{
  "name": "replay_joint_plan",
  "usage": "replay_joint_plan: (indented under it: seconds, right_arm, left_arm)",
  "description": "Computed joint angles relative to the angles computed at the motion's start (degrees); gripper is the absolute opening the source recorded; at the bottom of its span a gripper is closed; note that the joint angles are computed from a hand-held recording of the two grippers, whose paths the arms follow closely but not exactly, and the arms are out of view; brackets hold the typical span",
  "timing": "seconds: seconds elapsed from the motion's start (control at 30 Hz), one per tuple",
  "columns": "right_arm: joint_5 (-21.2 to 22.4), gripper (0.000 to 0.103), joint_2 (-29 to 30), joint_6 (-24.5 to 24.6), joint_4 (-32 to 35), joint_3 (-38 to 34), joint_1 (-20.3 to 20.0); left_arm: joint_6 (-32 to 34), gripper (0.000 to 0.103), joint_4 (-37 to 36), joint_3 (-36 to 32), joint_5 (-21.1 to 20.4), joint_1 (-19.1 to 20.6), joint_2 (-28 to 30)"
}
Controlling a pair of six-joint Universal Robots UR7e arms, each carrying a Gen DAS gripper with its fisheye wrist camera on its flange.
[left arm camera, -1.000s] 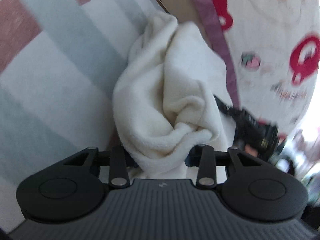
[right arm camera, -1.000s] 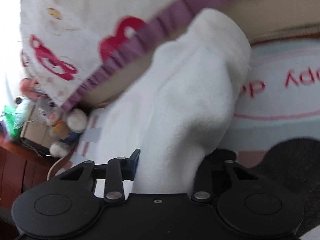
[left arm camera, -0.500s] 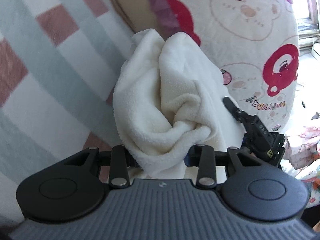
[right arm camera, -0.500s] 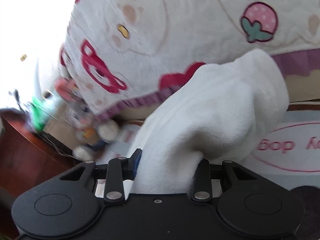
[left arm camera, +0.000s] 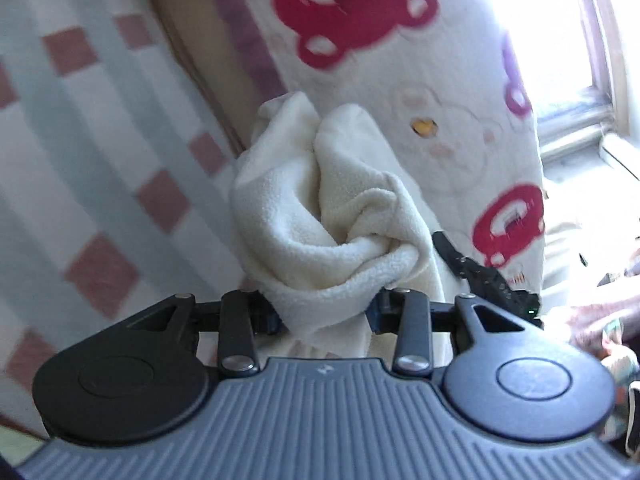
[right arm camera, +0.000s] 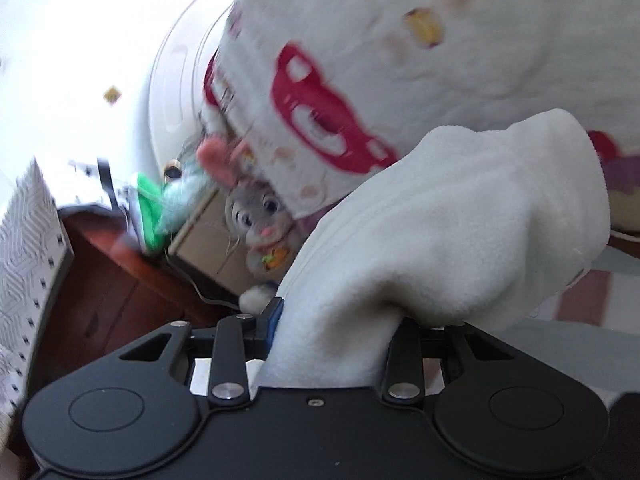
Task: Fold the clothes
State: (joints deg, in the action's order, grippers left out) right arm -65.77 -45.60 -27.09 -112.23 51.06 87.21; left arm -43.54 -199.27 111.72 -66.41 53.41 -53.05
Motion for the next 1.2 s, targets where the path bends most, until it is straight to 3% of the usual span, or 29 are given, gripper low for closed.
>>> replay_joint_plan:
  seconds: [0.3, 0.5, 0.73, 1.0, 1.2]
  right_arm:
    - [1.2, 0.041, 2.0, 1.2, -0.7, 4.4, 1.8]
    - [3.1, 0.041, 1.4, 3.2, -5.7, 8.7, 0.0]
    - [1.0, 0.041, 3.6, 3.3, -9.4, 7.1, 0.4]
    - [3.4, 0.041, 4.1, -2.6, -13.0, 8.2, 2.0]
    - [4.2, 0.041, 6.5, -8.8, -9.3, 4.5, 4.1]
  left_arm:
    - [-5.5, 0.037, -11.6, 9.6, 2.1, 1.7, -3.9]
    - [2.8, 0.038, -11.5, 7.1, 2.8, 2.7, -1.5]
    - [1.1, 0.038, -16.6, 3.8, -3.1, 8.1, 4.1]
    - [9.7, 0.038, -15.6, 3.5, 1.9, 6.2, 0.4]
    - [10.8, 0.038, -19.4, 5.4, 7.7, 4.8, -1.7]
